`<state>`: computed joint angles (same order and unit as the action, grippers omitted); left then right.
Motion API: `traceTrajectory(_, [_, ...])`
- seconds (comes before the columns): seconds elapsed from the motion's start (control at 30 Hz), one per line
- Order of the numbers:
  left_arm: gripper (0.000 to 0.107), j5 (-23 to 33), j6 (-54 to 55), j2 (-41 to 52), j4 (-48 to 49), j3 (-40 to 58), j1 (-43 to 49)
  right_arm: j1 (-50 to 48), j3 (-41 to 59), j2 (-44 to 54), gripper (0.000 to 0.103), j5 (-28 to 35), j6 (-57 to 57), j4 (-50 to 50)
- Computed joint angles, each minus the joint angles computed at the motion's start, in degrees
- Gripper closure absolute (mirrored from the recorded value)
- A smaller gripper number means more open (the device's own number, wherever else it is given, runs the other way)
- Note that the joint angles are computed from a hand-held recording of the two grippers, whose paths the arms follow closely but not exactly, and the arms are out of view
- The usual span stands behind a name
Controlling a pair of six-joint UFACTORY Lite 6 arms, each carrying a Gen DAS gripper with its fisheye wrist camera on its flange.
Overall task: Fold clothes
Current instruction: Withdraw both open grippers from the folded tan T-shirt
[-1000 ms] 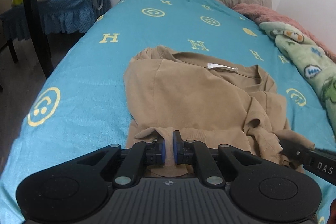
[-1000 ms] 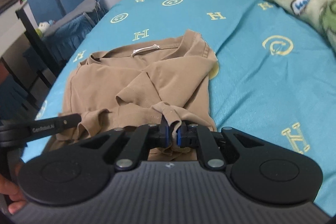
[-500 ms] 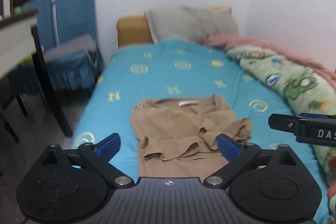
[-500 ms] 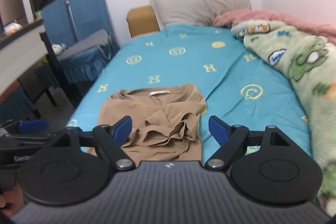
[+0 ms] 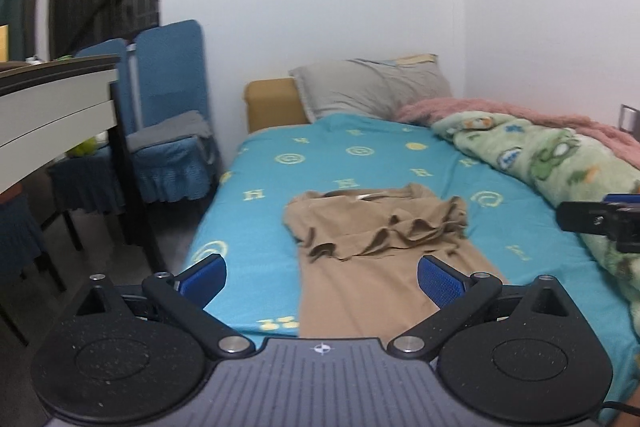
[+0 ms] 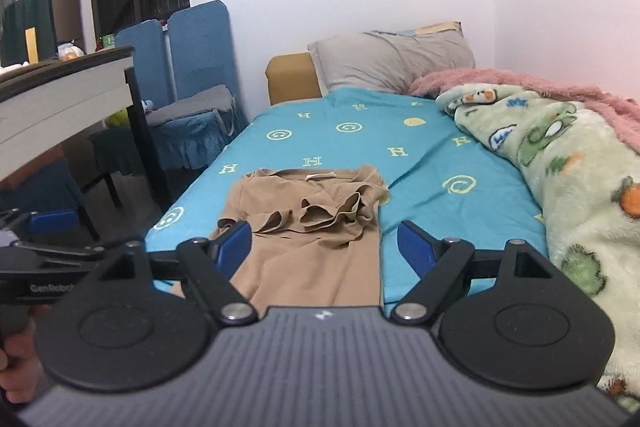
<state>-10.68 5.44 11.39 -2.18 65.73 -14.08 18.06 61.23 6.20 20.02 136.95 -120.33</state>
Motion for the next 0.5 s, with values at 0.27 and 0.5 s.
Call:
traceTrajectory(0.27, [0.004, 1.67, -4.85, 1.80, 3.46, 1.71, 1.89, 0.05, 1.43, 2.43, 0.021, 1.61, -2.10, 2.64])
traceTrajectory(0.5, [0.004, 4.30, 5.46, 3.59, -7.60, 3.73, 1.80, 0.41, 1.99, 3.74, 0.021, 1.75, -5.70, 5.92])
